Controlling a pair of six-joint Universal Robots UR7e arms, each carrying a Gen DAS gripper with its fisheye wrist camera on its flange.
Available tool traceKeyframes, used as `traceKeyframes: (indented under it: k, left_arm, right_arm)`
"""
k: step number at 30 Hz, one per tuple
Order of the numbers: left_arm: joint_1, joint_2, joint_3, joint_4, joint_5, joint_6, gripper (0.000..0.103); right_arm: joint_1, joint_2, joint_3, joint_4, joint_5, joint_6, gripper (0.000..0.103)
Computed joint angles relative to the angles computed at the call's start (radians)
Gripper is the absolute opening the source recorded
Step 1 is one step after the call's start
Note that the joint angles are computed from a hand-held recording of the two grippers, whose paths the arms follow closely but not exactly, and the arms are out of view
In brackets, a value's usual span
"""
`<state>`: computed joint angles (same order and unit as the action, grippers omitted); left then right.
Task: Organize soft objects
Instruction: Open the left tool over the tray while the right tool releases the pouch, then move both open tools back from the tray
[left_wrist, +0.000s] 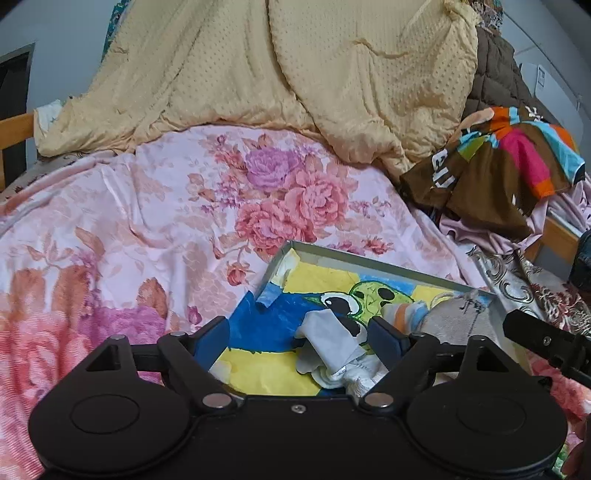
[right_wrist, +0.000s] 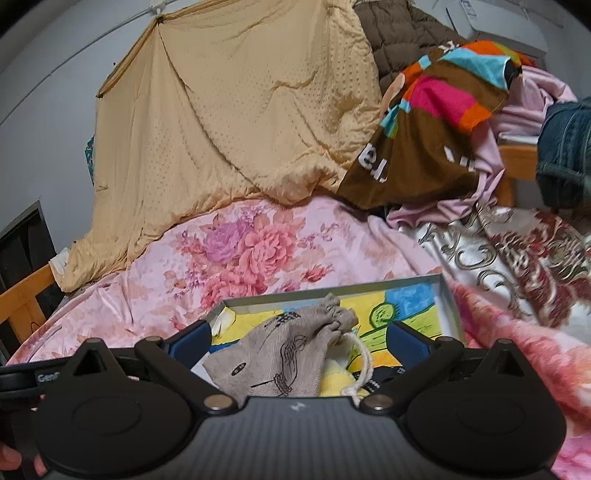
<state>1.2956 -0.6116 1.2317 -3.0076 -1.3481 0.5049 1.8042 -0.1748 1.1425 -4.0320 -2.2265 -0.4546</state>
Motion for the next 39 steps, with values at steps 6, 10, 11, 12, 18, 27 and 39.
traceKeyframes:
  k: [6,10,11,12,18,27,39]
  left_arm:
    - [-0.007,-0.075,0.093,-0.021,-0.008,0.006,0.088]
    - [-0.013,-0.118,0.148,-0.038,-0.017,-0.001,0.088]
    - [-0.015,-0.129,0.161,-0.044,-0.019,0.000,0.089]
    - [-0.016,-0.139,0.174,-0.048,-0.022,0.002,0.089]
    - [-0.022,-0.204,0.262,-0.074,-0.039,0.020,0.091]
    - [-0.024,-0.284,0.378,-0.114,-0.062,0.054,0.094]
    - [-0.031,-0.347,0.450,-0.136,-0.066,0.064,0.098]
  right_arm:
    - [0.038,-0.014,0.034,-0.064,-0.038,-0.049,0.103]
    - [0.061,-0.016,0.052,-0.095,-0.061,-0.076,0.103]
    - [0.066,-0.017,0.057,-0.102,-0.065,-0.080,0.103]
    - [0.070,-0.018,0.064,-0.106,-0.067,-0.081,0.103]
    - [0.100,-0.009,0.090,-0.142,-0.101,-0.121,0.103]
    - [0.125,-0.019,0.138,-0.205,-0.138,-0.111,0.103]
    - [0.159,-0.019,0.191,-0.267,-0.178,-0.117,0.103]
